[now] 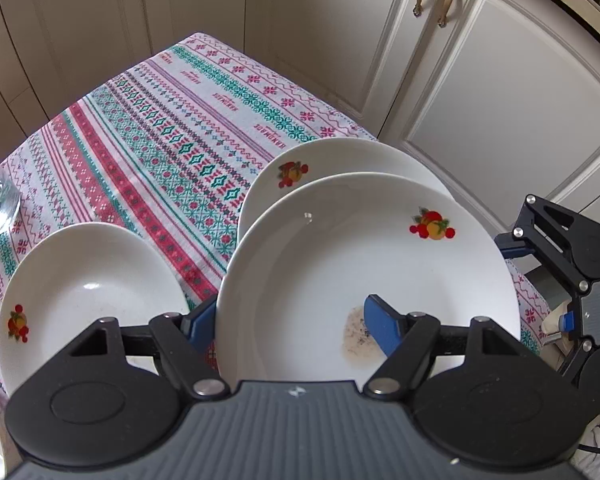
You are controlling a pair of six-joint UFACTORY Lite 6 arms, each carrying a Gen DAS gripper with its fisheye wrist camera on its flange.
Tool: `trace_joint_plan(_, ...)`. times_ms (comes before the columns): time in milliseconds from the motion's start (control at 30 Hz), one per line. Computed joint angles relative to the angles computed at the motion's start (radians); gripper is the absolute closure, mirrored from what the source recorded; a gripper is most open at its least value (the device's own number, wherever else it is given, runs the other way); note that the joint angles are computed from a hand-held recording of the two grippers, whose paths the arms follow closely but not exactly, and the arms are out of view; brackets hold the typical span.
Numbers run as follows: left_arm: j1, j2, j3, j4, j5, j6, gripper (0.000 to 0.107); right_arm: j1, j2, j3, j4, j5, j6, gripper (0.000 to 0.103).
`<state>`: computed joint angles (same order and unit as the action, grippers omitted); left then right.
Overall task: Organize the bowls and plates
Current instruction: 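Lift the stained plate with the left tool and carry it over the plain plate, then lower the stained plate onto the plain plate and open the left tool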
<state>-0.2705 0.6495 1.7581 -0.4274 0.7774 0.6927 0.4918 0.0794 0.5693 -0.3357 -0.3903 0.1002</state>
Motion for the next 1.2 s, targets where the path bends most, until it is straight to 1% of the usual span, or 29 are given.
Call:
trace_joint_plan(267,-0.035,0.125,0.188,0.022,0.052,-0.035,0.032,-0.071,0.013,0.004,-0.050,-0.017,0.023,0.000)
trace_joint_plan(467,-0.052,0.192,0.286,0.038,0.077,-0.057,0.032,-0.100,0.016,0.000,-0.065,-0.027,0.032,0.000)
trace_joint_plan(900,-0.079,0.306,0.430,0.046,0.103,-0.066,0.032,-0.115,0.003,-0.022,-0.036,-0.019,0.021,0.000)
trace_joint_plan(1100,-0.077,0.351,0.487,0.044,0.123,-0.066,0.032,-0.142,0.006,-0.010,-0.121,-0.002,0.129,0.000)
trace_joint_plan(1200,-0.078,0.372,0.520,0.046,0.135,-0.072,0.032,-0.148,0.012,-0.007,-0.128,-0.002,0.143,0.000)
